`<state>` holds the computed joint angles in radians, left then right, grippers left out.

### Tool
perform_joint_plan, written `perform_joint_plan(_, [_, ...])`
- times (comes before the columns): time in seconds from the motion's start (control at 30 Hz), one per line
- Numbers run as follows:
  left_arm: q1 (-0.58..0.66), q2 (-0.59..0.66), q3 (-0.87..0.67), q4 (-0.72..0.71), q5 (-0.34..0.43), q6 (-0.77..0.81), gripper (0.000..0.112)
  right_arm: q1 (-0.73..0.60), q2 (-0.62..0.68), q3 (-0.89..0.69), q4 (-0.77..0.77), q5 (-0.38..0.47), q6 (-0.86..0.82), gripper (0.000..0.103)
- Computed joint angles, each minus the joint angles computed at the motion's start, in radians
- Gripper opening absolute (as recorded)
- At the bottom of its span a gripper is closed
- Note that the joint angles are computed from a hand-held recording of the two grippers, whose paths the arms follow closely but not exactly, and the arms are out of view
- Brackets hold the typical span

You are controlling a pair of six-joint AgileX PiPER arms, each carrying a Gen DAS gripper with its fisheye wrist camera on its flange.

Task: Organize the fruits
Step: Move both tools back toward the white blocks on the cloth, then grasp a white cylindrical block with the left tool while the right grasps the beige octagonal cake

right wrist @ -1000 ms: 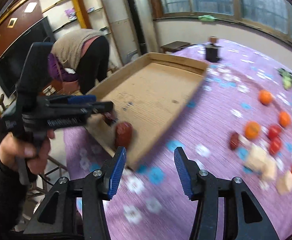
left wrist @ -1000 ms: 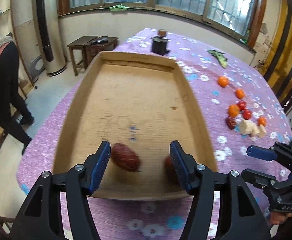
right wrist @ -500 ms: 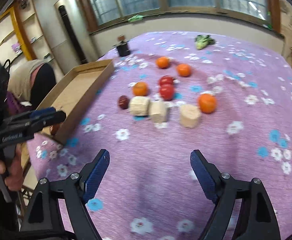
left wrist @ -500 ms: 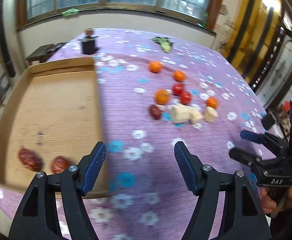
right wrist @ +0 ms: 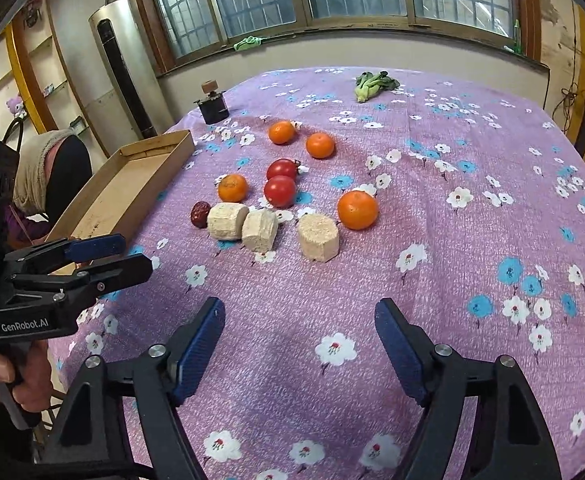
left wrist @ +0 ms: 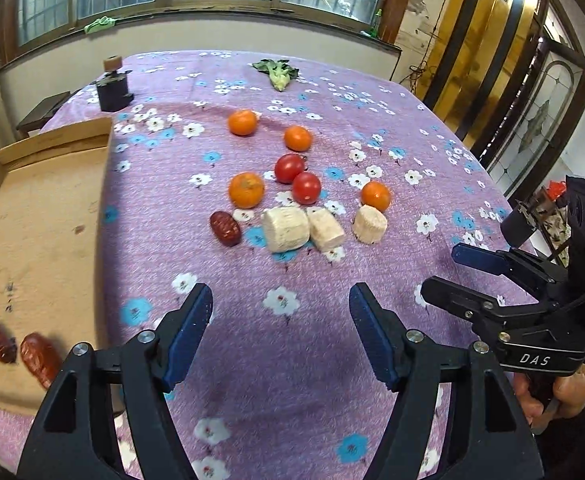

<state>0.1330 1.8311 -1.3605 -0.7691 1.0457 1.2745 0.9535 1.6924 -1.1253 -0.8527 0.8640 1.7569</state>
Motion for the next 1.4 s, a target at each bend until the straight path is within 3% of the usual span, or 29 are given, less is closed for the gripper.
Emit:
perform_joint_plan(0.13, [-0.037,0.012,-0.005,0.005,-0.025,-0.015,0.070,-0.053,-0.018,0.042,0.006,-0.089,0.001,0.051])
perform_joint_plan(0.2, [-0.053,0.026,-0.016,0.010,-0.030,-0.023,0.070,-0.079,-0.025,0.064,0.005,-0.136,0.010,0.045])
perform_joint_plan(0.33, [-0.083,0.051,-0.038,0.017,-0.049,-0.039,0.068,-0.125,-0.019,0.076,0.006,-0.202,0.005,0.044])
perform_joint_plan(0.63, [-0.154,0.159,-0.150,0.063,-0.065,-0.136,0.059,-0.227,0.078,-0.018,0.103,-0.247,-0.175,0.044])
perform_joint_plan(0.73, [-0.152,0.213,-0.219,0.049,-0.001,-0.159,0.055,-0.241,0.109,-0.054,0.123,-0.236,-0.218,0.044])
perform_joint_plan(0.9, [-0.158,0.247,-0.267,0.034,0.030,-0.175,0.048,-0.258,0.148,-0.102,0.123,-0.222,-0.250,0.044])
perform_joint_plan(1.0, [-0.152,0.255,-0.280,0.028,0.043,-0.166,0.030,-0.266,0.159,-0.114,0.115,-0.221,-0.255,0.041])
perform_joint_plan(1.07, [-0.148,0.259,-0.286,0.025,0.053,-0.162,0.030,-0.262,0.158,-0.114,0.107,-0.208,-0.243,0.033])
perform_joint_plan(1.4, [-0.099,0.162,-0.160,0.008,0.033,-0.072,0.030,-0.175,0.084,-0.044,0.055,-0.166,-0.127,0.032])
